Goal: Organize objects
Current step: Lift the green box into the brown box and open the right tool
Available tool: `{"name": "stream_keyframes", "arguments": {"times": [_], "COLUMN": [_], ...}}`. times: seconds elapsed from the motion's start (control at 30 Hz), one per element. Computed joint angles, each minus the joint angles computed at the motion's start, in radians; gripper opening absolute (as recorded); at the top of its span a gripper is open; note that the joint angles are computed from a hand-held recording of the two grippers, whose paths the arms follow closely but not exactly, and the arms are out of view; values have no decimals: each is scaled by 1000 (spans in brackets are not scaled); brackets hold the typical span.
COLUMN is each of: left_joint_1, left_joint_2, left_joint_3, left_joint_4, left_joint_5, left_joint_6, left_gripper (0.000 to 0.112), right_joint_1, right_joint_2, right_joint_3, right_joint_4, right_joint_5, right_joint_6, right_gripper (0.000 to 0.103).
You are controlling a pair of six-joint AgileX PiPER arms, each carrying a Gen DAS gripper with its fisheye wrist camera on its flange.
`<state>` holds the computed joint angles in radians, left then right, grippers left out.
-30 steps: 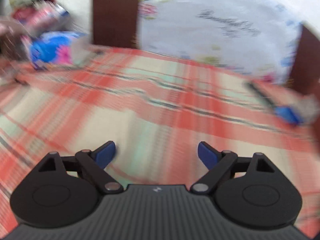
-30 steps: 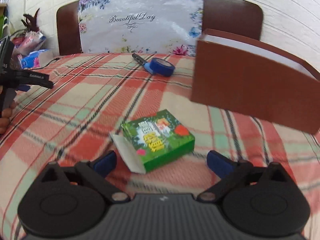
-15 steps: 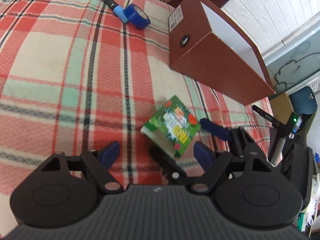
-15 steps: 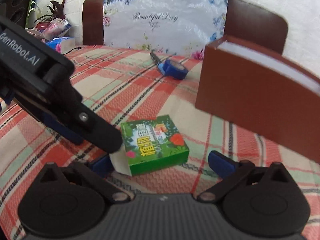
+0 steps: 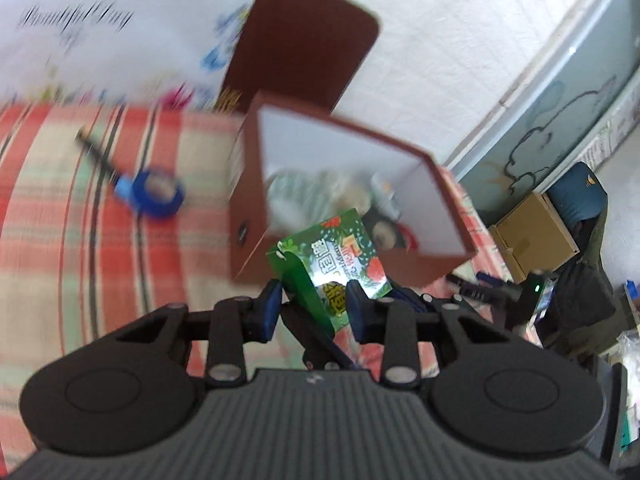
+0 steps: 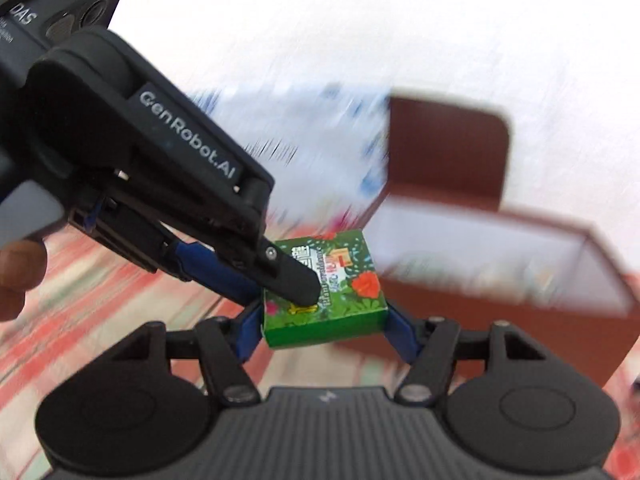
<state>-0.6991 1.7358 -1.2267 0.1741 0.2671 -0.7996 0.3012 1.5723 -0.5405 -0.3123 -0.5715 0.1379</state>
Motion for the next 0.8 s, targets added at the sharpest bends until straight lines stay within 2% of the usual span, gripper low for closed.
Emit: {"name": "stream_keyframes", "arguments": {"times": [0.1,0.23,0.3,0.37,0.47,0.53,0.6,0.8], "left_joint_1": [13,-2,-15,-44,-93,-112,-116,-154], "left_joint_2": [122,328,427,510,620,625,586,458], "left_joint_3": [-213,-517,-667,-810,-999,-1002,-924,-677], "left_joint_4": [-51,-36,-22,90,303,382,413,563], "left_joint_5": [84,226,299,390,551,593,569,534], "left_joint_6": [104,174,188,126,12,-31,-72,-237], "left_gripper": [37,37,37,37,45,46,47,52], "right_joint_1": [-56,-159,-190,-205,-229,-245,-270,-295], "right_joint_2": [35,140,192,242,302,307,287,194], "right_joint_3": [-111,-280,-340,-393,-447,-439,-399,-251], "right_joint_4": [-14,-173,-183,-122,-91,-88,-139,-79], "right_joint_5": [34,123,155,187,218,211,173,89], "right_joint_6": [6,192,210,146,109,121,182,152], "right_gripper": [63,63,63,64,77,78,78,78]}}
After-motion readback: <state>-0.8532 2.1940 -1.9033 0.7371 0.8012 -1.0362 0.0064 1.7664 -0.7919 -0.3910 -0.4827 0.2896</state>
